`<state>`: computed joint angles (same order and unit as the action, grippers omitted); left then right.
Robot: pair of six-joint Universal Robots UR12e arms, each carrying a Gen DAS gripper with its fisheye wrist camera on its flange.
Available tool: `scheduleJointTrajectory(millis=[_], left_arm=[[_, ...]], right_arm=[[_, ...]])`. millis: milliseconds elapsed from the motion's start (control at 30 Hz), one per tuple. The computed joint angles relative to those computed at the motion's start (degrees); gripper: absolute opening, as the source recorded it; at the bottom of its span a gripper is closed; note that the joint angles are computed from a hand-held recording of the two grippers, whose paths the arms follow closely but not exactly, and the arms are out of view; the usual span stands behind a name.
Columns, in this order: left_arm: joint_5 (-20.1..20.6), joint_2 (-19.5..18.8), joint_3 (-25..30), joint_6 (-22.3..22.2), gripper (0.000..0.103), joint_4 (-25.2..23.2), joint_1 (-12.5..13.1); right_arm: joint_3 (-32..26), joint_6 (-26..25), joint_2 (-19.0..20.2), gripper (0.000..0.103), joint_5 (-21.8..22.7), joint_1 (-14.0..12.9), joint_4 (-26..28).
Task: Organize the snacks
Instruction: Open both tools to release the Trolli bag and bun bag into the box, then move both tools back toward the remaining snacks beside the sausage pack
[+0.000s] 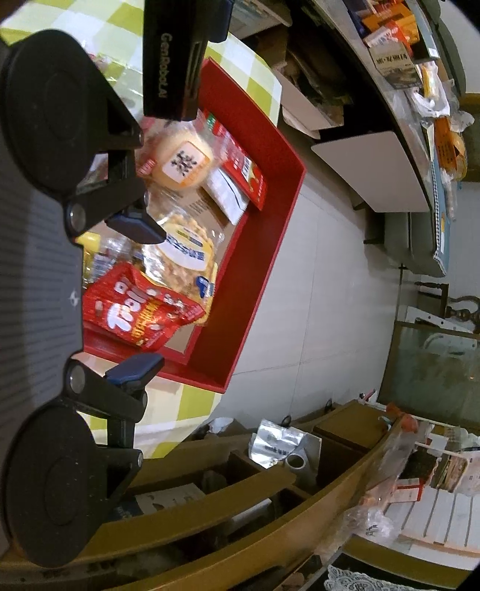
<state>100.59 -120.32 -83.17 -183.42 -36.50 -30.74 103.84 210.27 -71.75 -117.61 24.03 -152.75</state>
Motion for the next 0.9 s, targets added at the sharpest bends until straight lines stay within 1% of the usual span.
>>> scheduleJointTrajectory(millis=[167, 300, 433, 533, 700, 900], left_arm=[[-1.4, 1.7, -2.1, -0.1, 0.088, -0.4, 0.6], [-1.1, 3.1, -4.3, 0.7, 0.088, 0.0, 0.8], [-1.0, 4.3, -6.3, 1.8, 0.088, -1.1, 1.1], [-0.6, 5.0, -7.5, 1.9, 0.088, -2.0, 1.3], [-3.8, 6.1, -8.8, 1.2, 0.088, -4.9, 2.2], [-4.2, 6.0, -9.1, 1.3, 0.088, -7.5, 2.2]], right_arm=[[0.6, 0.1, -0.8, 0.073, -0.1, 1.2, 1.4], [0.7, -0.3, -1.1, 0.074, -0.3, 2.5, 3.1], [0.9, -0.7, -1.3, 0.074, -0.7, 3.8, 5.0], [1.1, -0.5, -1.6, 0.074, 0.4, 4.4, 6.8], [1.5, -0.5, -2.0, 0.074, 2.2, 5.5, 9.1], [2.2, -0.4, -2.7, 0.074, 4.1, 6.1, 11.1]])
